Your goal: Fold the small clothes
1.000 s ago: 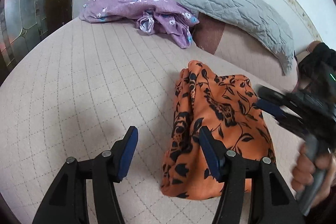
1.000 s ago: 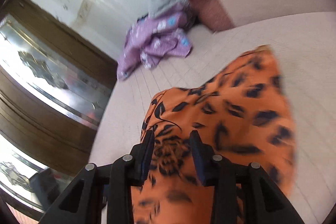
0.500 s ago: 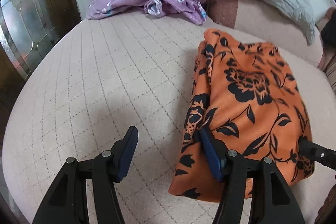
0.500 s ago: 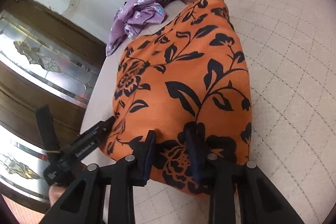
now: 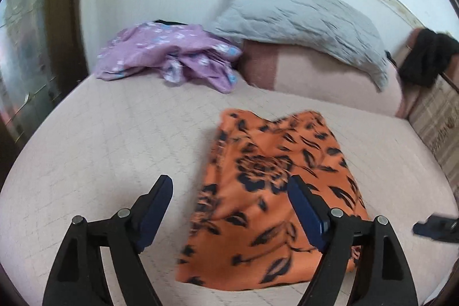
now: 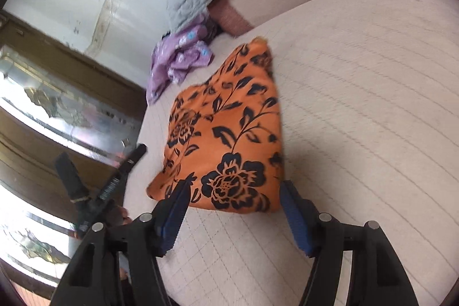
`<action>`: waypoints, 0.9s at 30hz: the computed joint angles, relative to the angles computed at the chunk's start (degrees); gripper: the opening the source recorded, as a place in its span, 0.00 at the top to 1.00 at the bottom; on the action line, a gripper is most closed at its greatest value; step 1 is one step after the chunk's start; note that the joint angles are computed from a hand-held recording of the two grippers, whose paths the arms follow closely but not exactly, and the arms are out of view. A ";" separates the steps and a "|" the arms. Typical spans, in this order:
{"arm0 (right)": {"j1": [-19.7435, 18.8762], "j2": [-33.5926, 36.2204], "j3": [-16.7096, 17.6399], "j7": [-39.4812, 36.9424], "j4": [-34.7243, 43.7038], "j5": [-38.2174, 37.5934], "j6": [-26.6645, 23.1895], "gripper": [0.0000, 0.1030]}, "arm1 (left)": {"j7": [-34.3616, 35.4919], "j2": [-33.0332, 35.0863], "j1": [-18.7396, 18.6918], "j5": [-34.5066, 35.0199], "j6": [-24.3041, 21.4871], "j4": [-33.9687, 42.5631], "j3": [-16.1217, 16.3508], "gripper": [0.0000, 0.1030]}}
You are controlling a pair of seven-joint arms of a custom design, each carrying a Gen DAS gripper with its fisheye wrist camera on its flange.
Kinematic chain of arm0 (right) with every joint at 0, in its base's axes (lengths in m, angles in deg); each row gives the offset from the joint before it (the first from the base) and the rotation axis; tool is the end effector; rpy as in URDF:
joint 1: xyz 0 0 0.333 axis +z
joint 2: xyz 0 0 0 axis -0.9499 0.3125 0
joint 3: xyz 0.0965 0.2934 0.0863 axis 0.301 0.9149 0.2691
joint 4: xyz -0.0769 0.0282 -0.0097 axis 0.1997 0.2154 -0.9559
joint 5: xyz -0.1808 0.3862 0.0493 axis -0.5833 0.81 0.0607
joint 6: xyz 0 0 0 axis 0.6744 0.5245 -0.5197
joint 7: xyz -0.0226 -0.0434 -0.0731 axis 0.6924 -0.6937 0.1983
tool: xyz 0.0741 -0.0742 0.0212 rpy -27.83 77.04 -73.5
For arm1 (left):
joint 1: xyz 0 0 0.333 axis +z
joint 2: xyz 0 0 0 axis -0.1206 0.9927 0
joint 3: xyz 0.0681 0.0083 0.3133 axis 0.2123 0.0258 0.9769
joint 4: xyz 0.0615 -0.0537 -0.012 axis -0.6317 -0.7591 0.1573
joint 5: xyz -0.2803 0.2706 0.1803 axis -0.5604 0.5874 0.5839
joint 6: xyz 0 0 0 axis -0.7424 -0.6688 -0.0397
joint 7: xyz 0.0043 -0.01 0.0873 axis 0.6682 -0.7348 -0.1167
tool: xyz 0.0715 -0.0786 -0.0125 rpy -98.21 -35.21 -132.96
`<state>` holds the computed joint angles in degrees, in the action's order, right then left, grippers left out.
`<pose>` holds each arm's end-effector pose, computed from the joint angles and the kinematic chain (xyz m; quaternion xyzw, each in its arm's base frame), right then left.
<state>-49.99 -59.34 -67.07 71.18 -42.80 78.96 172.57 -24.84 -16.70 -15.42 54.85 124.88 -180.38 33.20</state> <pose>0.5917 0.4061 0.5177 -0.6407 0.6354 0.1085 0.4172 0.5538 -0.2573 0.5300 -0.6924 0.5935 -0.3068 0.2726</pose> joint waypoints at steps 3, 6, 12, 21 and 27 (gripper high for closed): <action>-1.48 -4.51 0.12 -2.35 -4.87 4.60 0.96 0.33 | 10.12 2.27 -1.60 -13.55 2.01 1.09 0.82 0.19; -1.43 -6.98 -0.81 -4.75 -8.10 8.71 2.65 0.31 | 6.60 2.74 -1.92 -11.71 0.62 2.19 0.75 0.20; -1.38 -9.16 -1.47 -21.89 -12.95 31.40 5.25 0.30 | 0.54 2.29 -1.85 -3.71 -0.91 2.12 0.84 0.20; 0.53 -8.65 -3.92 -24.95 -12.57 36.27 3.20 0.29 | -4.03 1.59 -2.09 2.89 -1.89 1.92 0.10 0.20; 1.70 -8.37 -3.93 -24.16 -12.38 32.60 4.49 0.29 | -4.48 2.76 -3.52 6.62 -5.03 3.71 -0.12 0.20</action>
